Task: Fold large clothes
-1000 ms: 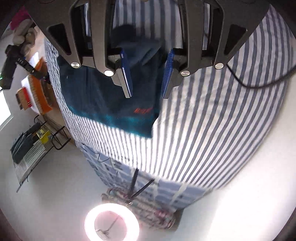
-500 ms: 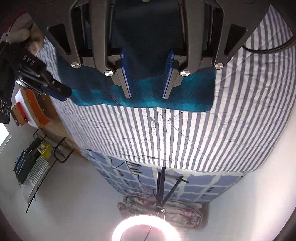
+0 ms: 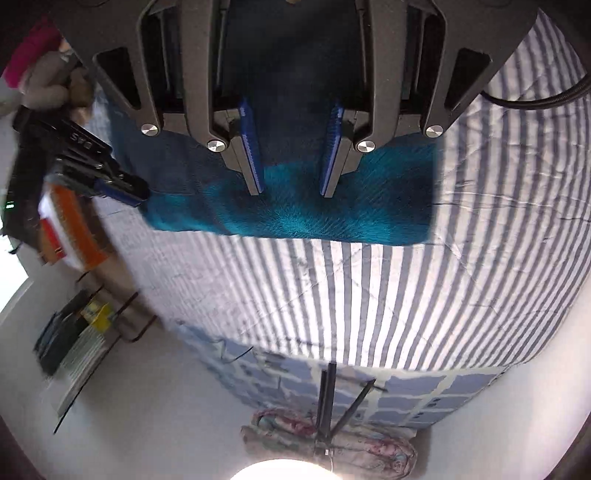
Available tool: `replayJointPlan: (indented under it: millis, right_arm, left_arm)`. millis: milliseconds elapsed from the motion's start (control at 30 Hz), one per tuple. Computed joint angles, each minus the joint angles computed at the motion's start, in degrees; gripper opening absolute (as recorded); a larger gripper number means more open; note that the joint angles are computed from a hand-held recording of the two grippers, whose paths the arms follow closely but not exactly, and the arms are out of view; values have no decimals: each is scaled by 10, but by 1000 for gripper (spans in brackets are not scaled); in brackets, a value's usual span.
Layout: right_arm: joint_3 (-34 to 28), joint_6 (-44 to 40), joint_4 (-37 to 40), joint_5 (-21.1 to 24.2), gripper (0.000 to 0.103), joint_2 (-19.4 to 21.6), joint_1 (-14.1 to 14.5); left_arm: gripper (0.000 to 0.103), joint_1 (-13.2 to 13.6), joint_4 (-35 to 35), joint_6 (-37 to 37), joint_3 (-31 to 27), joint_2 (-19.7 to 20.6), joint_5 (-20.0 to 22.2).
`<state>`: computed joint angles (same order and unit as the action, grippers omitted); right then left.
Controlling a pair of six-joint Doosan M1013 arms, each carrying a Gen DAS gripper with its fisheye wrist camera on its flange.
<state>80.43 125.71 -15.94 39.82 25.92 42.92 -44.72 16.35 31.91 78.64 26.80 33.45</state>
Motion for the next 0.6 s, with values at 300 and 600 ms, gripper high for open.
replayJointPlan:
  millis: [300,600]
  right_arm:
    - [76,-102,93,-43,23,-75,17]
    - [127,-138,110,4,24,-85,35]
  left_arm:
    - [32,-27,-3,25,98,-72,-24]
    - [32,-46,-54,78,142,-75,0]
